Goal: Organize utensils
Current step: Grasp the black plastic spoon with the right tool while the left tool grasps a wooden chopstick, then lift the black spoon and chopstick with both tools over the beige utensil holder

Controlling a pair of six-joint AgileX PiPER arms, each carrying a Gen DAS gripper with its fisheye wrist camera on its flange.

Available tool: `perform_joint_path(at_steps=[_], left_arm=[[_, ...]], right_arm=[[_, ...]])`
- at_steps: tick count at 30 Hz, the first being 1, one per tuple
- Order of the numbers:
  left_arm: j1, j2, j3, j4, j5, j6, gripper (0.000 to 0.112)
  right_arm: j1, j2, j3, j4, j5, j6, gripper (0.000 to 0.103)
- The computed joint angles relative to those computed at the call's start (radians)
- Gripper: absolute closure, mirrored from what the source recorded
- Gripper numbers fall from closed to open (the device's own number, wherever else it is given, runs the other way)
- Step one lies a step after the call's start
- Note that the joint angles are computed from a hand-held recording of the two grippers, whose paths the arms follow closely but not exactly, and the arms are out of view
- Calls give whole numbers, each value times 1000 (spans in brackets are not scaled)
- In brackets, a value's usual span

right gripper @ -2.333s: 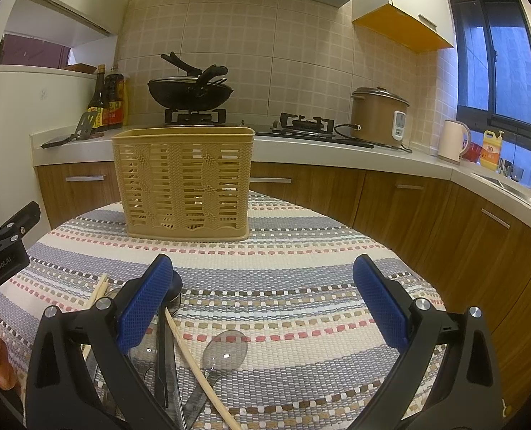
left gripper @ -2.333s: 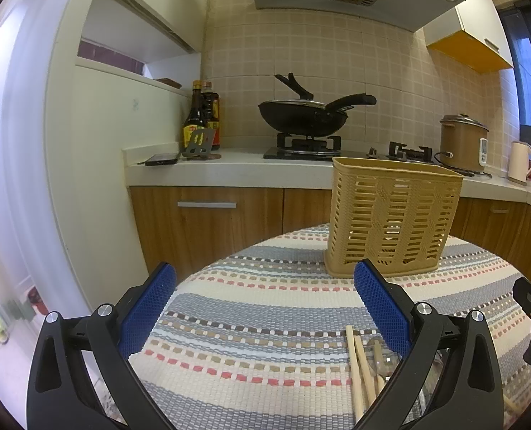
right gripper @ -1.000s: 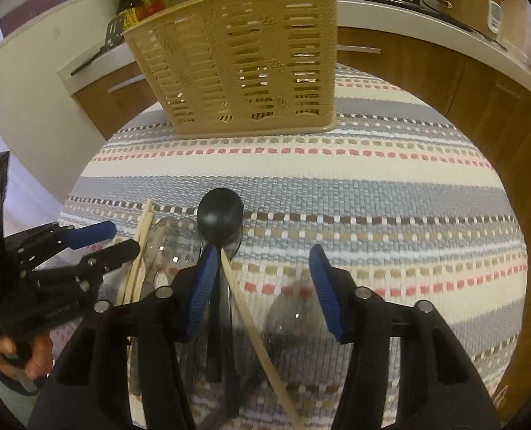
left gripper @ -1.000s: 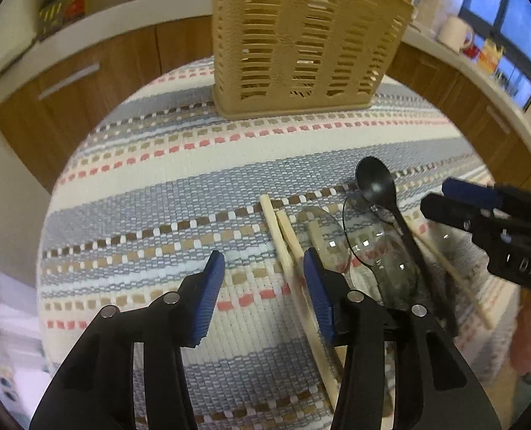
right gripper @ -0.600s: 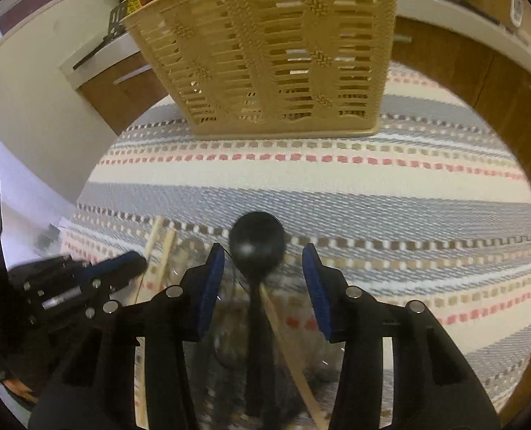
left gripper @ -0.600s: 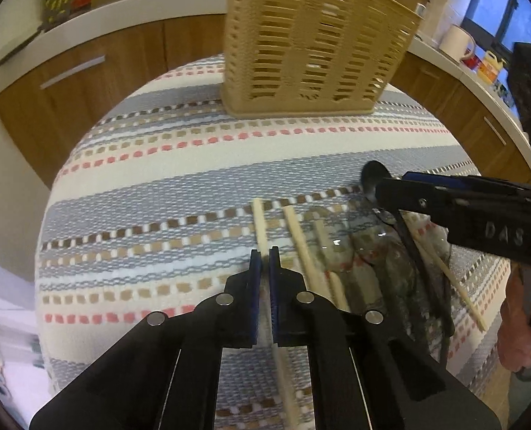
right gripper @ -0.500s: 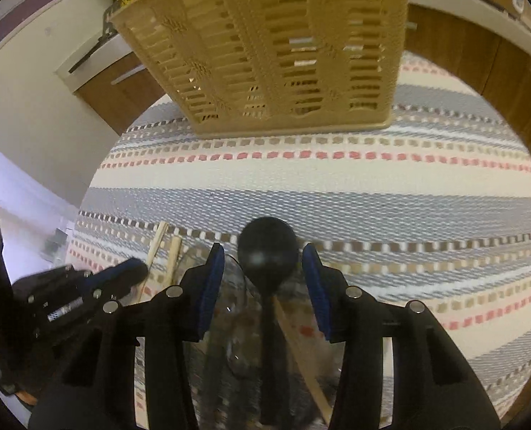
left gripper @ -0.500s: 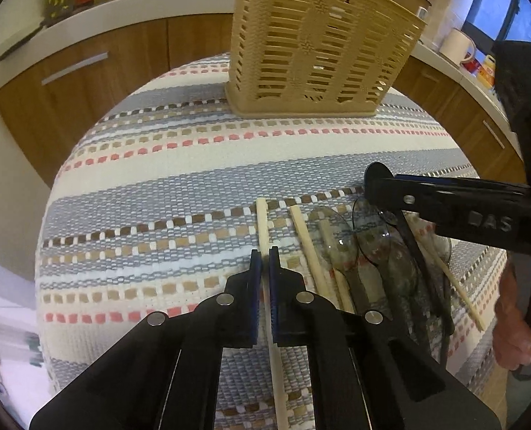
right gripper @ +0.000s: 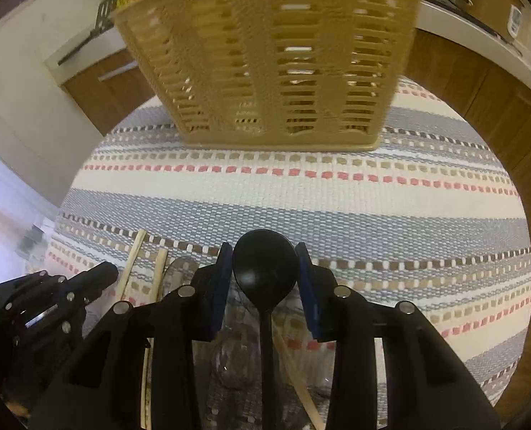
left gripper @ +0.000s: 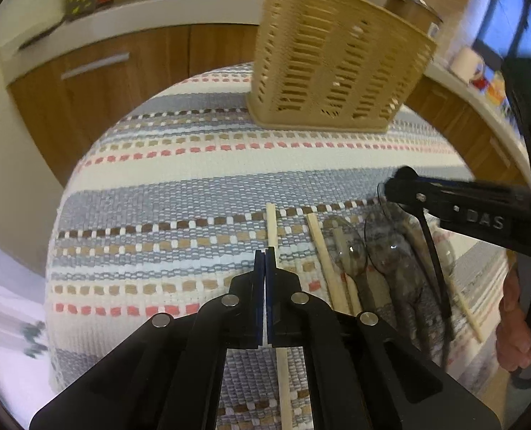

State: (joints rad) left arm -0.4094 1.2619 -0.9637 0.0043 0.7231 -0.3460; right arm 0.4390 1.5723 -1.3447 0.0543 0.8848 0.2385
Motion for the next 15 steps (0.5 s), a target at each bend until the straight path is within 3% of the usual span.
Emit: perform_joint_path(at_steps=[5,10,13,15], left_arm=[[75,-44,26,-52,6,18,112],[132,-60,23,-167,30,144,111],[167,-35,-3,-263,69,267,89],[143,10,-37,-251,78,262,88]], right_arm=[[-151,-66,51,169,19,-166,71],[-175,-63,67,144,17,-159,71],[-192,-50,79,137,22,-176,71],[-197,-40,83,134,25,-183,71]])
